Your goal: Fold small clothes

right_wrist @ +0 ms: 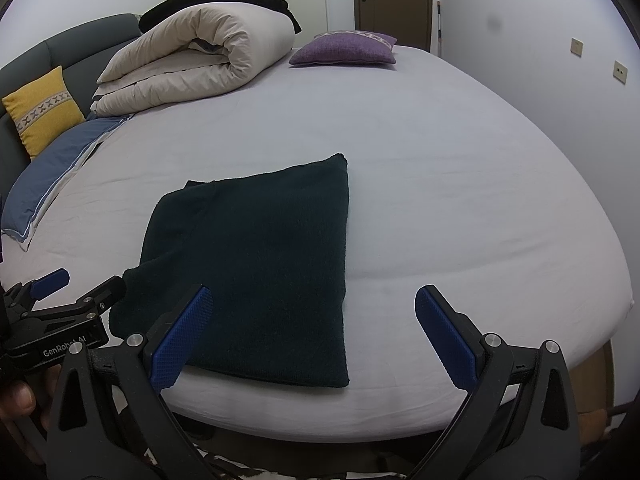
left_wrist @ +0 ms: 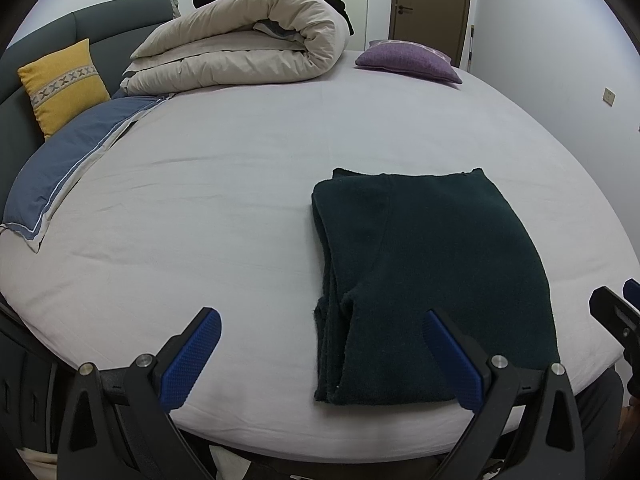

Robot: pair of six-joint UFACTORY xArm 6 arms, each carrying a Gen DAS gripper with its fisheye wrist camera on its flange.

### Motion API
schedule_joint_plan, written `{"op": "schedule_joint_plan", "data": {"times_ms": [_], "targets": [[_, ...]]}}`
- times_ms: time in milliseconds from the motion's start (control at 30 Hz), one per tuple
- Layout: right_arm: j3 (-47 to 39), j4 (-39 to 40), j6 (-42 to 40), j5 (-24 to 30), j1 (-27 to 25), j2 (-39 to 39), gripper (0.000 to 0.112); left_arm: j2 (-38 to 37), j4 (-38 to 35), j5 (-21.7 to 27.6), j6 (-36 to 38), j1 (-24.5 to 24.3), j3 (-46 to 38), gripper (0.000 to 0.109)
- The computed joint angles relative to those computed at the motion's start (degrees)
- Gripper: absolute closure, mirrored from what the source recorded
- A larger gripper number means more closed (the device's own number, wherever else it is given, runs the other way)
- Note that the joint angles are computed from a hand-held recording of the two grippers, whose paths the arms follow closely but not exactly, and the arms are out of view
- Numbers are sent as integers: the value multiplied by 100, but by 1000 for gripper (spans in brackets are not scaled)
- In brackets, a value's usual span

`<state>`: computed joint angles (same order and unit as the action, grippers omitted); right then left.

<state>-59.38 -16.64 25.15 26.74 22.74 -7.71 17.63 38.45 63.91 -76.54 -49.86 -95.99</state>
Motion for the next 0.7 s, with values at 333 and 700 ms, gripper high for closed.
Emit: {"op": "schedule_joint_plan", "data": {"times_ms": [333, 700], "targets": [[18, 15, -7, -17, -5, 0, 9, 9, 4, 23, -6, -10, -17, 6], [27, 17, -4, -17, 0, -5, 9, -42, -20, -99, 4, 33, 104, 6]]}}
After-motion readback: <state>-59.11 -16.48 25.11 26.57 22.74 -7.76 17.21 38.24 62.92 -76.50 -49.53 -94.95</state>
